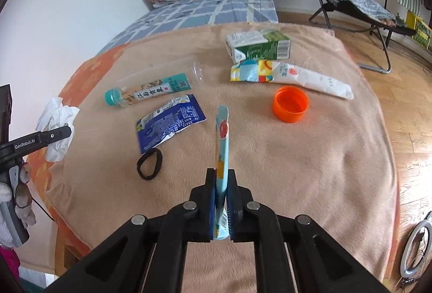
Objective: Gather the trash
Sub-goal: 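Grasp the white tissue with the left tool while the right tool grasps the fruit-print tube, then carry the tissue and tube over the blue basket with both tools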
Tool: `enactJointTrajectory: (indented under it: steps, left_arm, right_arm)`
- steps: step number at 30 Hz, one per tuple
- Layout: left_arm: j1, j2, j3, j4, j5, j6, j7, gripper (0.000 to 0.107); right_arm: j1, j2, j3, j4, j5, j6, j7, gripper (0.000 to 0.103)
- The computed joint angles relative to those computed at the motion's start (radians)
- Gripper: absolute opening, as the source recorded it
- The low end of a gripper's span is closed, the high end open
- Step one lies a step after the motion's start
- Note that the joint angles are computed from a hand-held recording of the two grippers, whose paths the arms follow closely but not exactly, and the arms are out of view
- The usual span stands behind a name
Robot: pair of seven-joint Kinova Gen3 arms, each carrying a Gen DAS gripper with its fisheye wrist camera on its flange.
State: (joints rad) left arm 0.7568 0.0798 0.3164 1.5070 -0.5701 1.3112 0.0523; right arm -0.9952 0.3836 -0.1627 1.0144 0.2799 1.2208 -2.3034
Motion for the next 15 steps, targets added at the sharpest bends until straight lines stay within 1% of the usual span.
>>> enactJointTrajectory:
  steps: [4, 9, 15]
  left_arm:
    - [0.041, 0.003, 0.026, -0.028, -0.022, 0.043, 0.017, 0.024]
    - [0.115, 0.016, 0.053, -0.069, -0.050, 0.105, 0.053, 0.024]
    - [0.214, 0.036, 0.077, -0.112, -0.073, 0.180, 0.125, 0.024]
  right_arm:
    - [-0.001, -0.059, -0.011, 0.055, 0.003, -0.029, -0.023, 0.004]
    - [0.000, -0.136, -0.051, 0.130, 0.008, -0.045, -0.039, 0.004]
    - [0.000, -0.222, -0.107, 0.203, 0.027, -0.051, -0.062, 0.004]
